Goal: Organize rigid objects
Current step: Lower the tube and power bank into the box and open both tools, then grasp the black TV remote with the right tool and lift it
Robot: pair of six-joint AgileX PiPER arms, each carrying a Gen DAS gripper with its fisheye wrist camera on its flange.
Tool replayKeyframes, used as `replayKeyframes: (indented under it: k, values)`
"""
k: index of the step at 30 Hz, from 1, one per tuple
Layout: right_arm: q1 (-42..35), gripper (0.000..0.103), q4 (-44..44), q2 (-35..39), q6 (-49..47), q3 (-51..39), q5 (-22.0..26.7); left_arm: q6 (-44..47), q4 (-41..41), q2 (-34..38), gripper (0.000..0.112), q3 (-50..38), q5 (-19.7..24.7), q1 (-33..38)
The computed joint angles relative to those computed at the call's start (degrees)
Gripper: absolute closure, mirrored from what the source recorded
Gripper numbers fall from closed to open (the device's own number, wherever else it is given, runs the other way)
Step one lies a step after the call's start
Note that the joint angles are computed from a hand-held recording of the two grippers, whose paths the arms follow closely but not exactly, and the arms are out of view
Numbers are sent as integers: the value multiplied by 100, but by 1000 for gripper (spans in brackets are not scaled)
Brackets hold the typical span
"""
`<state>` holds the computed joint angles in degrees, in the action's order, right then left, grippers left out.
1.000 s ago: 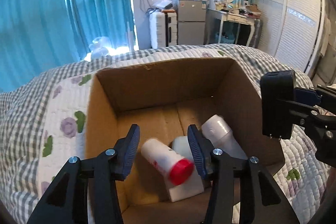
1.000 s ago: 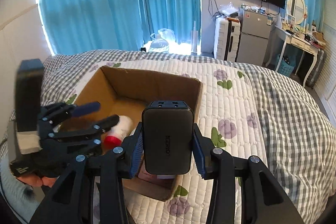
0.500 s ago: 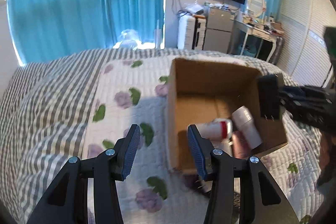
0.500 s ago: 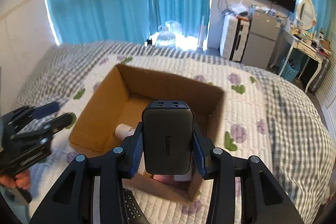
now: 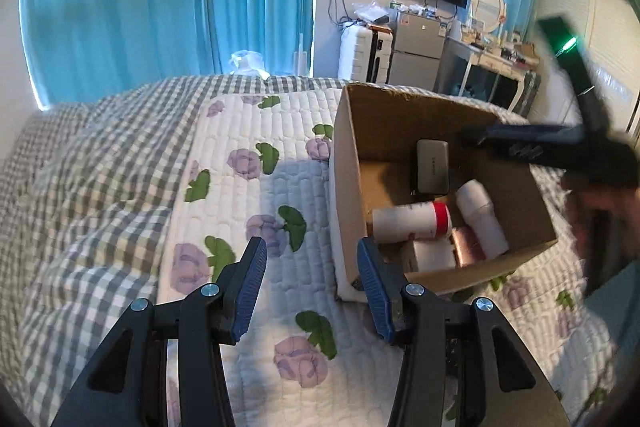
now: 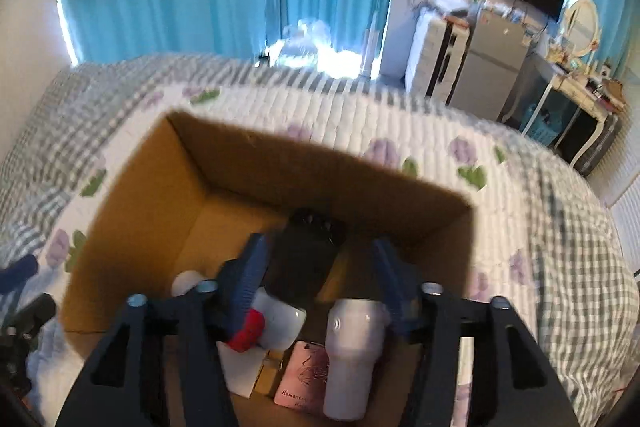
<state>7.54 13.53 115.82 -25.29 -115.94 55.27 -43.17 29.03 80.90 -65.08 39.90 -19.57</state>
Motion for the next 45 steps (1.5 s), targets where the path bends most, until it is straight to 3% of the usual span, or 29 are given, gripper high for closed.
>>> replayKeyframes:
  k: [3,7,10,13,17,20,22,26,37,40,42,45]
  values:
    - [-254,42,402,-857,-319,934,-268,-212,-10,-223,62,260,98,-287]
    - [-700,28,806,-2183,-810,2440,-569,-993,435,-386,39,594,509,-1003]
    - [-1174,25,1473,-2990,-1521,3489,-593,-1428,511,-529,23,881,618,-1499]
    - [-1578,24,1904,-3558,-2153,4586,-757,-2240,1089,-552,22,1128,851,-2085]
    - [-1789,24,2288,-3696,-2753,5470,-940,-2445,952,-477,22,1271,761,-2134]
    - [-1573,24,2371,-3688,-3173,6124,-1407,-2796,1055,-466,22,1362,750,-2169]
    - [-1349,24,2155,-3551,-3142,6199,-1466,-3082,1261,-420,22,1431,761,-2259]
    - [-1247,24,2587,-3279,-3357,6170,-1364,-3142,1331,-162,22,1319,925,-2199]
    - [-490,25,2467,-2464,-3072,5926,-1465,-3086,1220,-226,22,1502,715,-1935]
    - [-293,29,2367,-2215,-2989,5816,-1586,-3167,1287,-285,22,1565,720,-1958]
    - [-218,45,2380,-2159,-3063,5838,-1669,-3172,1248,-301,22,1575,718,-1929]
    - [-140,55,2180,-2323,-3035,5933,-1586,-3168,1231,-289,22,1573,761,-1929]
